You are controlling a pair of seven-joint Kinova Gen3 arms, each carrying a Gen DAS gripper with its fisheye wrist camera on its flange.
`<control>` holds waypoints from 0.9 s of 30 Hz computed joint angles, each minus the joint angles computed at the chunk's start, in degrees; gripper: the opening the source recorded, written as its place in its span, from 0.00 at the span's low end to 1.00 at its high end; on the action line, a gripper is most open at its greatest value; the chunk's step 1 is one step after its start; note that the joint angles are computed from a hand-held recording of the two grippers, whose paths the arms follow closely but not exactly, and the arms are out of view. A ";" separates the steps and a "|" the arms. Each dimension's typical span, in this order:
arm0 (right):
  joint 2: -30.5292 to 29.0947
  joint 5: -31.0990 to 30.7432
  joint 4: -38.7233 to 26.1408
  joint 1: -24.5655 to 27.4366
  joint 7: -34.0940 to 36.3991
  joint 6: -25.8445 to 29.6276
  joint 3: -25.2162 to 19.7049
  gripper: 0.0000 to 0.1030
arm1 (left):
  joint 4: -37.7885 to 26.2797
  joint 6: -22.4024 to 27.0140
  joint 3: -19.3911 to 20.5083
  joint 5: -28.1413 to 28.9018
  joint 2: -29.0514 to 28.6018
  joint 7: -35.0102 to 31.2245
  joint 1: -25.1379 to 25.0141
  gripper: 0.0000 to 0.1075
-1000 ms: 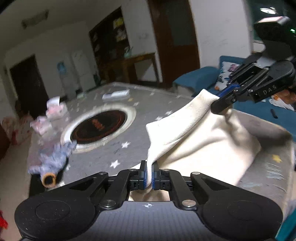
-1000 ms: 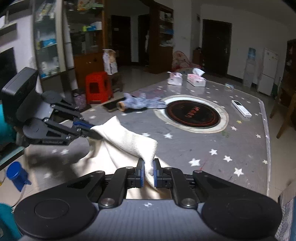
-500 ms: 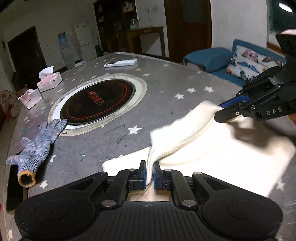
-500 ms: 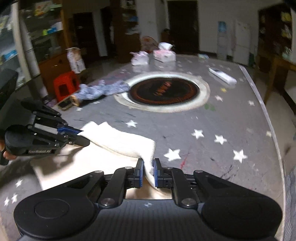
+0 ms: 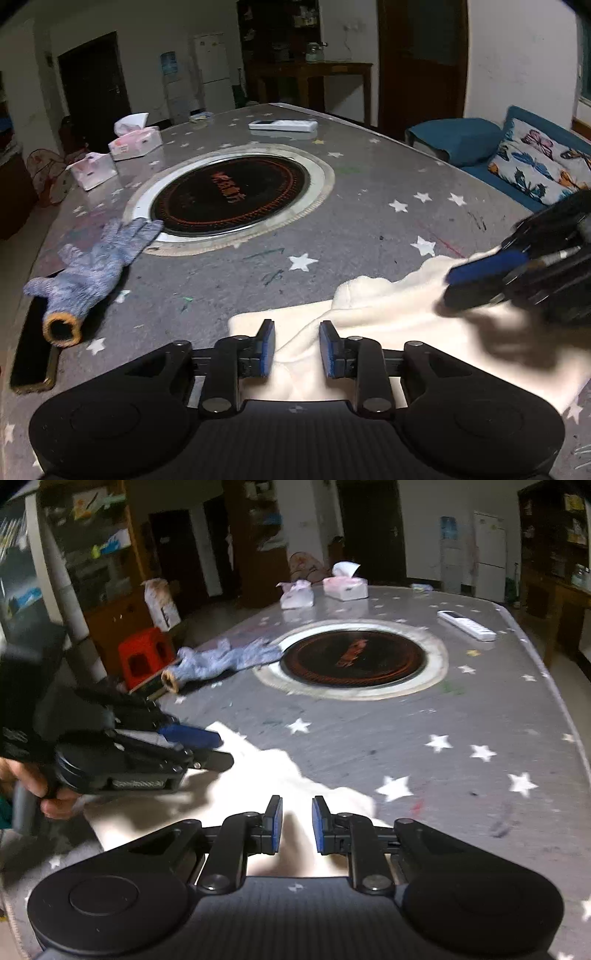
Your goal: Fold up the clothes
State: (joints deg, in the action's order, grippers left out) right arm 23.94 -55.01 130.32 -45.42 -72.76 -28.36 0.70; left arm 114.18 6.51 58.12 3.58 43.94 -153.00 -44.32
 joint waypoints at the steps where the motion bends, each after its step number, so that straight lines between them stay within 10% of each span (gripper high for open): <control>1: 1.09 -1.38 -1.20 -1.11 1.46 0.97 1.52 0.16 | 0.39 0.20 0.75 0.13 -0.25 0.04 -1.07 0.29; 7: 2.84 2.78 -0.96 2.52 -5.06 -1.08 -0.97 0.11 | 4.05 3.60 6.58 1.92 -0.29 -3.57 -10.94 0.41; 27: 4.69 1.57 -0.77 -4.32 2.52 -4.82 -0.84 0.14 | 8.82 14.84 3.39 14.06 -5.90 -15.77 -20.11 0.33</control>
